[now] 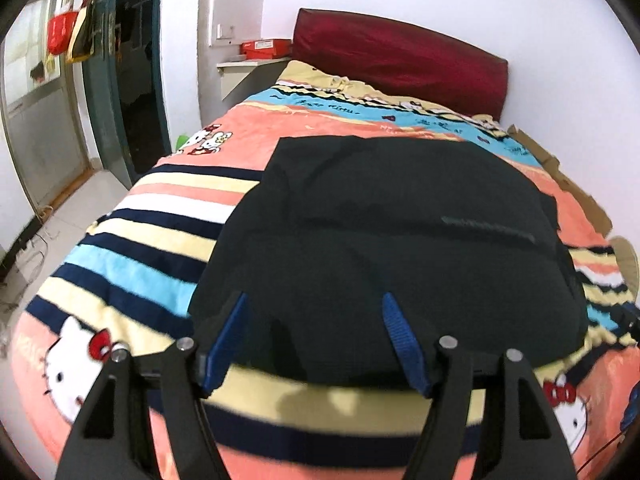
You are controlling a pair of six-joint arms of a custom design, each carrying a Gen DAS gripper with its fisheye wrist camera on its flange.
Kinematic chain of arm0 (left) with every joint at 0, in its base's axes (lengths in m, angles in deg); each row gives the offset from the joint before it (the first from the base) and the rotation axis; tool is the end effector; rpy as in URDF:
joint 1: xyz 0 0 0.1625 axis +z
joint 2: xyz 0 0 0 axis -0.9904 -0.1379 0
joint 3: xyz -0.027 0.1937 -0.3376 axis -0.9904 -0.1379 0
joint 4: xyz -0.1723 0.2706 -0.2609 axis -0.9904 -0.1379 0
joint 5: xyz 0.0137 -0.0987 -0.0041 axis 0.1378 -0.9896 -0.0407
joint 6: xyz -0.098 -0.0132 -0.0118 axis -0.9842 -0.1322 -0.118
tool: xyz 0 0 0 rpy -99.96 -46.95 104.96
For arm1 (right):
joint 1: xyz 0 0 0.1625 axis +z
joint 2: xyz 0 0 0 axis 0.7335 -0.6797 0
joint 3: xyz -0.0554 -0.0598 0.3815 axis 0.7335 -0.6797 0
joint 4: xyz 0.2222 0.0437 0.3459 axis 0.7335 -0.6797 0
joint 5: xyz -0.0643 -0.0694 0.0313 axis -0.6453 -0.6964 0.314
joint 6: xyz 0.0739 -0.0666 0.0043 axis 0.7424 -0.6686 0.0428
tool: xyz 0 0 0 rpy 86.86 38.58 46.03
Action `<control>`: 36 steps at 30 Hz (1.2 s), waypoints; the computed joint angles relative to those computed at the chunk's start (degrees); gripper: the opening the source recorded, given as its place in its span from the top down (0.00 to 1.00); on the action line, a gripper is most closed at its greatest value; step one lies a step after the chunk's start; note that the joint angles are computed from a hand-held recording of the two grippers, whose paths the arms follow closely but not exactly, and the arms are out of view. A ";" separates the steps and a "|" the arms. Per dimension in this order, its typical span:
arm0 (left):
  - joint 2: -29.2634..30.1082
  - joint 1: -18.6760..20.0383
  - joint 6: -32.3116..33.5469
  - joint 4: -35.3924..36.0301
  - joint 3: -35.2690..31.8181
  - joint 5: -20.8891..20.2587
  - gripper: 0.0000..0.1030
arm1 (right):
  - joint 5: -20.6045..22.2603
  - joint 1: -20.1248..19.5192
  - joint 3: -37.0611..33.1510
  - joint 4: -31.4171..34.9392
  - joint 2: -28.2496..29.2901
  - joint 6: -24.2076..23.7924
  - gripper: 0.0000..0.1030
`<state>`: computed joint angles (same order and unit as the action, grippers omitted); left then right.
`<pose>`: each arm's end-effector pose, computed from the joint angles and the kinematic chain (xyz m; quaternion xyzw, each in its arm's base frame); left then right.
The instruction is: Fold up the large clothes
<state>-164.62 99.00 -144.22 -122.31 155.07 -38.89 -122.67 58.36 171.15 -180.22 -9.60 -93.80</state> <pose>-0.1888 -0.2851 0.2226 0.0009 0.8278 -0.4220 0.3696 0.1959 -0.3933 0.2732 0.2332 -0.8895 0.2870 0.2683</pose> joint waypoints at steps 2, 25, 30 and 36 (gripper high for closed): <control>1.37 -3.93 -4.31 4.87 -0.85 -2.89 0.33 | -0.46 1.64 2.10 -0.32 -1.76 0.67 0.01; 10.32 -27.68 -24.73 22.33 -4.47 -20.22 0.33 | -12.33 17.09 13.88 -6.15 -10.03 2.93 0.01; 12.51 -28.55 -23.64 21.99 -5.20 -20.75 0.33 | -13.00 17.54 14.86 -6.01 -12.70 2.16 0.01; 13.25 -29.28 -22.86 21.12 -5.33 -21.29 0.33 | -12.84 16.33 15.62 -4.32 -15.82 2.22 0.01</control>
